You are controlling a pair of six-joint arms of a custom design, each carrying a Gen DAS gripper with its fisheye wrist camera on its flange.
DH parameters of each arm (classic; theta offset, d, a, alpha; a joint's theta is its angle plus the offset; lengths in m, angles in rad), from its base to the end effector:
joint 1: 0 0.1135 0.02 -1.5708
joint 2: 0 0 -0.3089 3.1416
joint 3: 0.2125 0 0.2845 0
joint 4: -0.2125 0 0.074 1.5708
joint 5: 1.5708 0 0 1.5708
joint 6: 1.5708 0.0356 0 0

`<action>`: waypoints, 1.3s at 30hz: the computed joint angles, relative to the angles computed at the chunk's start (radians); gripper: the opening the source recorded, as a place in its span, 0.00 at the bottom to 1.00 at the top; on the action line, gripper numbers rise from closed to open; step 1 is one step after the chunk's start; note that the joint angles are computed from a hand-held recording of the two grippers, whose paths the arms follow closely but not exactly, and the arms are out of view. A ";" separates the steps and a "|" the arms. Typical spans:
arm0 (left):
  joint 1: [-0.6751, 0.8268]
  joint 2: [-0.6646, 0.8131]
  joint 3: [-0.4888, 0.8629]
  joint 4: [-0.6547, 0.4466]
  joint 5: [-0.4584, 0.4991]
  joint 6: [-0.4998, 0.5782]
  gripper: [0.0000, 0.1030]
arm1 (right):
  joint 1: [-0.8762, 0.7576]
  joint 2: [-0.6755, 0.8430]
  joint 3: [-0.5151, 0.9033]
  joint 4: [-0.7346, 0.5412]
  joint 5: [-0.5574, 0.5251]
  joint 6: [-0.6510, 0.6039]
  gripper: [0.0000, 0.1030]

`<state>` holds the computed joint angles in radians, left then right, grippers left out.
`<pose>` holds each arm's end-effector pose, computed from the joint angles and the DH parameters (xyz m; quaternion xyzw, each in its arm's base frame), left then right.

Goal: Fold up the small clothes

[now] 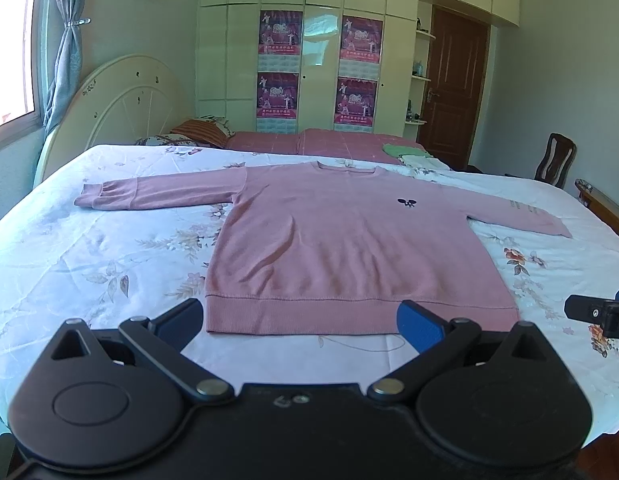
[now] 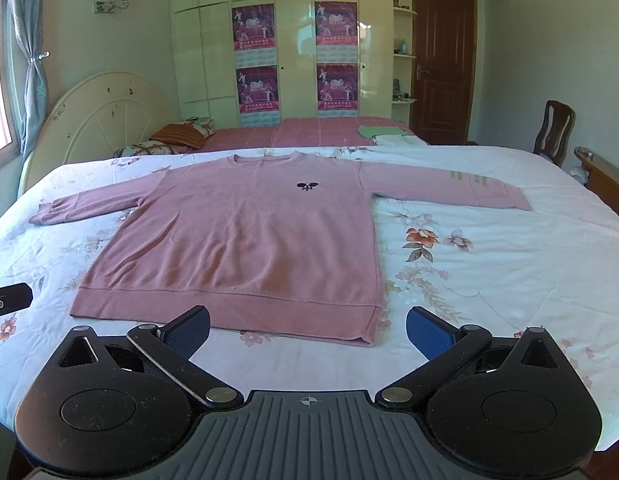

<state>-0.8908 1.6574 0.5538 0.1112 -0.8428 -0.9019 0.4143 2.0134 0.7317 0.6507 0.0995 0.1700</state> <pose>0.1961 -0.2002 0.1182 -0.1215 0.8740 0.0416 0.4687 0.3469 0.1487 0.0786 -0.0862 0.8866 0.0878 0.4458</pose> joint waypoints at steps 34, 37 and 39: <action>0.009 0.009 0.020 -0.007 0.000 0.022 1.00 | -0.017 -0.016 -0.018 0.011 -0.011 -0.004 1.00; 0.008 0.011 0.020 -0.007 -0.001 0.022 1.00 | -0.020 -0.021 -0.020 0.009 -0.015 -0.005 1.00; 0.010 0.011 0.019 -0.003 -0.001 0.025 1.00 | -0.021 -0.021 -0.020 0.007 -0.015 -0.005 1.00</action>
<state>-0.8809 1.6685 0.5732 0.1086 -0.8433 -0.8770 0.3936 1.9920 0.7113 0.6581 0.0850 0.1647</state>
